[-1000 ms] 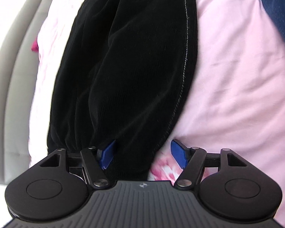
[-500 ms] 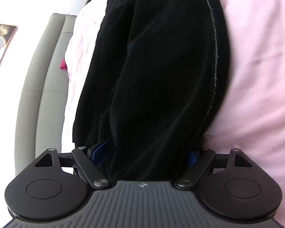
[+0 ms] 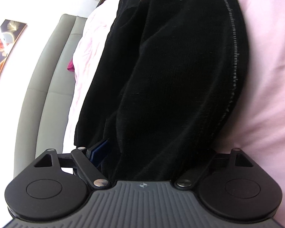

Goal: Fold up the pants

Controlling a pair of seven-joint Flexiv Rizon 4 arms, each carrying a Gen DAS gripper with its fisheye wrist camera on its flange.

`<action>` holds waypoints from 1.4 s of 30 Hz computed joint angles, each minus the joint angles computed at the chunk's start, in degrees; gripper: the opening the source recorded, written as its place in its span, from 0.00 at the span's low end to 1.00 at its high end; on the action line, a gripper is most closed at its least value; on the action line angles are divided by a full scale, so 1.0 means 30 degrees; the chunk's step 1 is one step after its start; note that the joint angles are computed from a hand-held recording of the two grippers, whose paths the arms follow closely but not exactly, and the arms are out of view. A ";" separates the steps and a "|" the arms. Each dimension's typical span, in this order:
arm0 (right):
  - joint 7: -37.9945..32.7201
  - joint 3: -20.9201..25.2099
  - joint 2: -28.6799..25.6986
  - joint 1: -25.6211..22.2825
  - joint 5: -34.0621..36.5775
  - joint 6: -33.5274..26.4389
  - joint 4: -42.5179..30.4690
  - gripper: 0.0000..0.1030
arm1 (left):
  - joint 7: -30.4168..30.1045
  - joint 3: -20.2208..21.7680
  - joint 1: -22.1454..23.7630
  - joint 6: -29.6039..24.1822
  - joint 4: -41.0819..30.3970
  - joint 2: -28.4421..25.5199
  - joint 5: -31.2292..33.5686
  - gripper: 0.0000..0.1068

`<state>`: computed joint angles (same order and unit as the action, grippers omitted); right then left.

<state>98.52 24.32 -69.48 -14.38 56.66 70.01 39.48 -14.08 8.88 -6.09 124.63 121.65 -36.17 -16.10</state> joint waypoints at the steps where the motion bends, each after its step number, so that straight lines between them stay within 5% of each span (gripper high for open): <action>1: 0.0460 -0.0255 0.0020 0.0176 -0.0159 0.0076 -0.0017 0.37 | 0.0155 -0.0006 -0.0098 -0.0475 -0.0068 0.0145 -0.0142 0.76; 3: 0.2984 -0.1695 0.0314 0.0910 -0.1288 0.0153 0.0348 0.17 | 0.0902 0.0367 -0.0652 -0.2189 0.0253 0.0879 -0.0483 0.39; 9: 0.9249 -0.4161 0.1289 0.2132 -0.4476 -0.0039 0.1705 0.06 | 0.1011 0.1548 -0.1914 -0.5512 0.0427 0.2456 -0.1510 0.18; 16: 1.0534 -0.3235 0.2598 0.1480 -0.5145 -0.0370 0.2345 0.05 | -0.0915 0.3413 -0.3289 -0.9649 -0.0249 0.5013 -0.1432 0.14; 22: 1.3620 -0.4851 0.4789 0.1432 -0.6931 -0.2901 0.4097 0.05 | -0.2247 0.5196 -0.4639 -1.5008 -0.0809 0.6936 0.0943 0.12; 35: 1.0216 -0.4402 0.9452 -0.1062 -0.4472 -0.4832 0.8866 0.05 | -0.2381 0.2648 -0.2174 -1.8817 0.0932 1.1055 0.1805 0.11; 42: 1.0647 -0.5424 0.9437 -0.0413 -0.4687 -0.5053 0.8581 0.05 | -0.1974 0.0898 -0.0317 -1.8937 0.0993 1.0685 0.0590 0.12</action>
<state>130.46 8.05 -41.17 -15.62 42.60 54.85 65.22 -20.00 11.58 -7.05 67.82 124.63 -4.12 -14.33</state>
